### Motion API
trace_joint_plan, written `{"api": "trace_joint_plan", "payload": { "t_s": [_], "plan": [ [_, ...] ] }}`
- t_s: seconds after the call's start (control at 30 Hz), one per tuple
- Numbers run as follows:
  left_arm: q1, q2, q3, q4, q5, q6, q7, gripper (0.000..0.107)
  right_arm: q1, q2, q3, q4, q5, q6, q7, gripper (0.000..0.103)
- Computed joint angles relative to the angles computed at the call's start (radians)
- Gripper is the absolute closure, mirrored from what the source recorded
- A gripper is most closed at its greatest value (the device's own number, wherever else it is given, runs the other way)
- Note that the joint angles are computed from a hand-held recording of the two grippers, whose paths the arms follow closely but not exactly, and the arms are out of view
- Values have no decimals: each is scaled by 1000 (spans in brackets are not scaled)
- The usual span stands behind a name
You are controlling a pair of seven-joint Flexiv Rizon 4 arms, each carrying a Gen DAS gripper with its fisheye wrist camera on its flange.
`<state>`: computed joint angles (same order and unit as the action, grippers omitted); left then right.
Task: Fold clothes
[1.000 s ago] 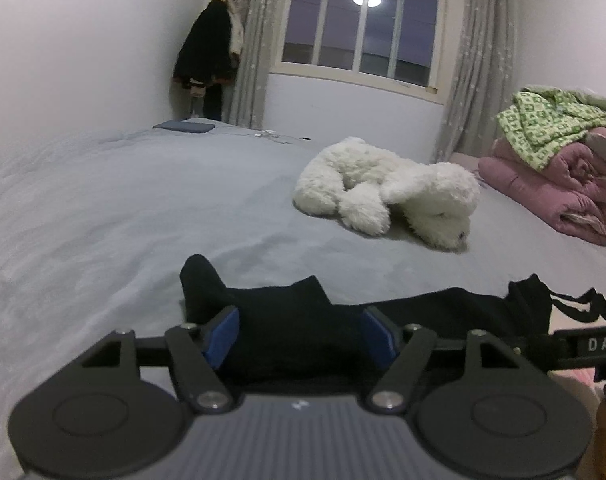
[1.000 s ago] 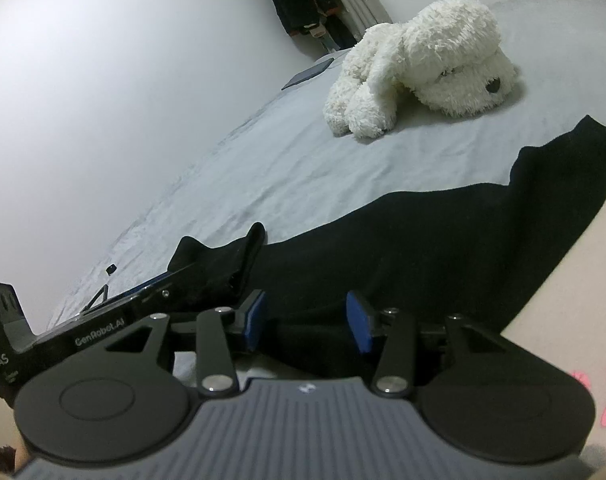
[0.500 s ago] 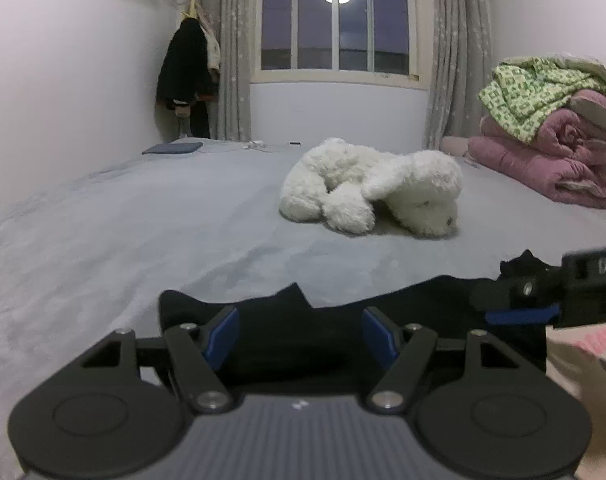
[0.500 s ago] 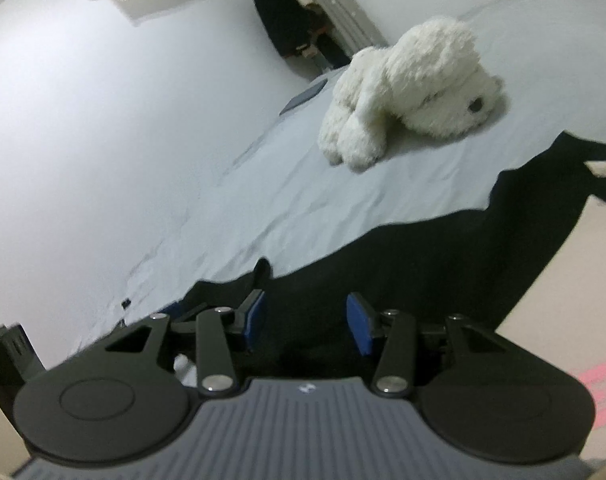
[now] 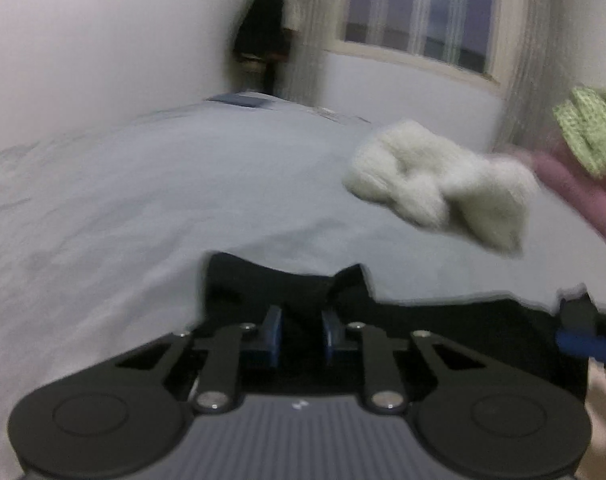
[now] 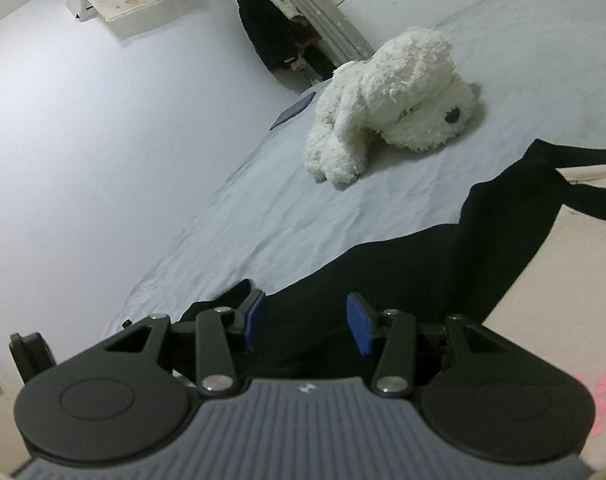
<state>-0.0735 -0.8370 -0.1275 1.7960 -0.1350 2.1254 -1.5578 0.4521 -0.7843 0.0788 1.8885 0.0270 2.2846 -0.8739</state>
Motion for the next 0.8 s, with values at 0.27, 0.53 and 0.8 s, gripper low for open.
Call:
{"api": "trace_joint_plan", "payload": {
  "t_s": [0.27, 0.53, 0.8],
  "plan": [
    [-155, -8, 150, 41, -410, 167, -24, 88, 71, 28, -77, 0, 97, -47, -80, 54],
    [-207, -52, 160, -4, -677, 188, 82, 88, 114, 23, -153, -89, 46, -229, -194, 54],
    [-239, -86, 130, -62, -833, 216, 262, 88, -3, -89, -25, -320, -276, -499, -288, 54]
  ]
}}
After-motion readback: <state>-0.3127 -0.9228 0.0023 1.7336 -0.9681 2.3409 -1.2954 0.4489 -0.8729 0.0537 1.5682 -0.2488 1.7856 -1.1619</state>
